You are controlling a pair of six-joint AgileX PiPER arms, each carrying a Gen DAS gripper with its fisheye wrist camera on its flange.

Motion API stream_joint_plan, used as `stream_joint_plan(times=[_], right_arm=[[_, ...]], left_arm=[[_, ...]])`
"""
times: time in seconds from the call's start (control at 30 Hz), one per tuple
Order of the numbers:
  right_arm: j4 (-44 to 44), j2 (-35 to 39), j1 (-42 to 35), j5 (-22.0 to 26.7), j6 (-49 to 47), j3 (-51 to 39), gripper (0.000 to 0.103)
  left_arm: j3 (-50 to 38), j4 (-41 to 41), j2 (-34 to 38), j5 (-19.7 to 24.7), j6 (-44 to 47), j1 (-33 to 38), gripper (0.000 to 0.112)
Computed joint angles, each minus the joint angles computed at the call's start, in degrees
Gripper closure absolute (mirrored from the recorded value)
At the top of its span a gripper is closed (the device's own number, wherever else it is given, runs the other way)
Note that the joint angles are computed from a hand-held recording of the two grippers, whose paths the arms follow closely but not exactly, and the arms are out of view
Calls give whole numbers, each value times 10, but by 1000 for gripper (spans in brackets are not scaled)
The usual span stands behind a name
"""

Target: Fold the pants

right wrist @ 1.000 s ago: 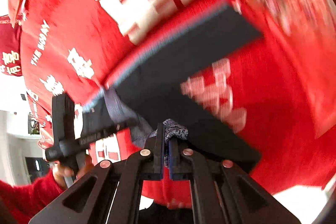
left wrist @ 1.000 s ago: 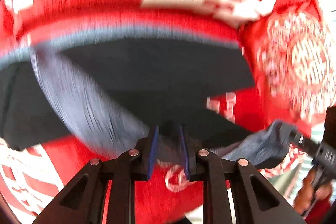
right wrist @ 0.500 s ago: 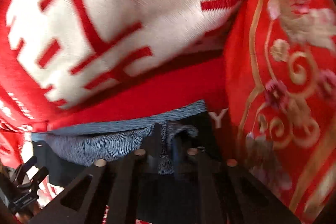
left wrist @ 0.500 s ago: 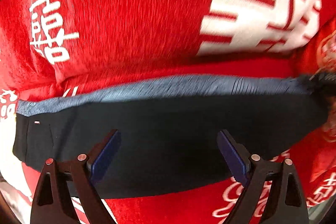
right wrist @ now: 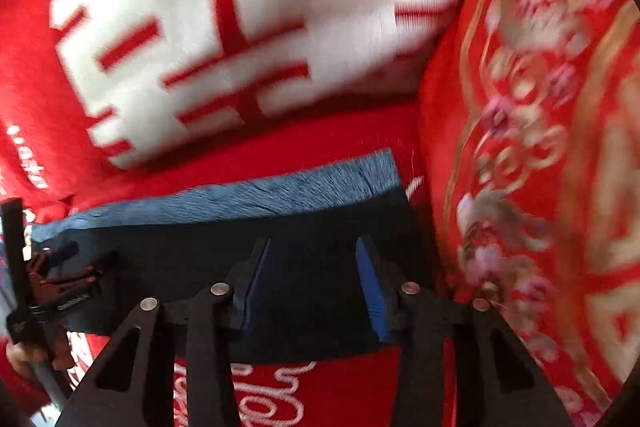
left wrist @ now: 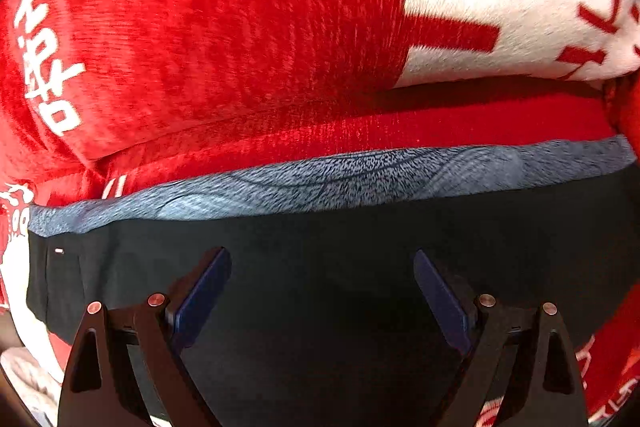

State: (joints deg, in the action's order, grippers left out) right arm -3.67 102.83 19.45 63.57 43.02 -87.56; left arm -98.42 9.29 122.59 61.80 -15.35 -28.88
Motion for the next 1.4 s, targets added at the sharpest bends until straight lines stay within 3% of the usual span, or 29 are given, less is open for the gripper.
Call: stream_joint_plan(times=[0.1, 0.2, 0.27, 0.37, 0.57, 0.73, 0.8, 0.87, 0.9, 0.97, 1.1, 1.23, 1.3, 1.4], right_arm=[[-25, 32, -4, -7, 15, 15, 58], [-45, 39, -6, -36, 34, 37, 58], [-61, 41, 15, -1, 50, 18, 55], [-38, 8, 38, -3, 85, 37, 48], [-21, -74, 148, 5, 202, 103, 46], [-12, -59, 250, 21, 280, 77, 46], [-10, -32, 284, 33, 300, 32, 46], [-1, -1, 321, 21, 326, -11, 46], [5, 11, 334, 11, 338, -27, 46], [22, 44, 364, -35, 368, -69, 46], [62, 145, 407, -145, 401, -180, 46], [161, 256, 393, -242, 354, -273, 46], [167, 333, 404, -236, 378, -374, 46], [198, 391, 389, -231, 368, -447, 46]], left_arm=[[-3, -3, 20, -20, -9, 7, 9], [-24, -45, 28, -6, 17, 41, 9], [-16, -26, 12, -4, 10, 57, 9], [22, -9, -30, -4, 15, 93, 9], [89, 30, -93, -14, 47, 192, 9], [10, 56, -13, -19, 74, 270, 9], [-13, 94, 31, -20, 75, 282, 9], [-1, 62, 32, -42, 115, 316, 9], [-7, 45, 28, -32, 135, 329, 9], [-1, 37, 7, -28, 184, 353, 9], [14, 5, -30, -62, 314, 425, 9], [-7, 29, 19, -81, 376, 492, 9], [1, 1, 38, -100, 416, 526, 9], [19, -60, 26, -121, 473, 553, 9]])
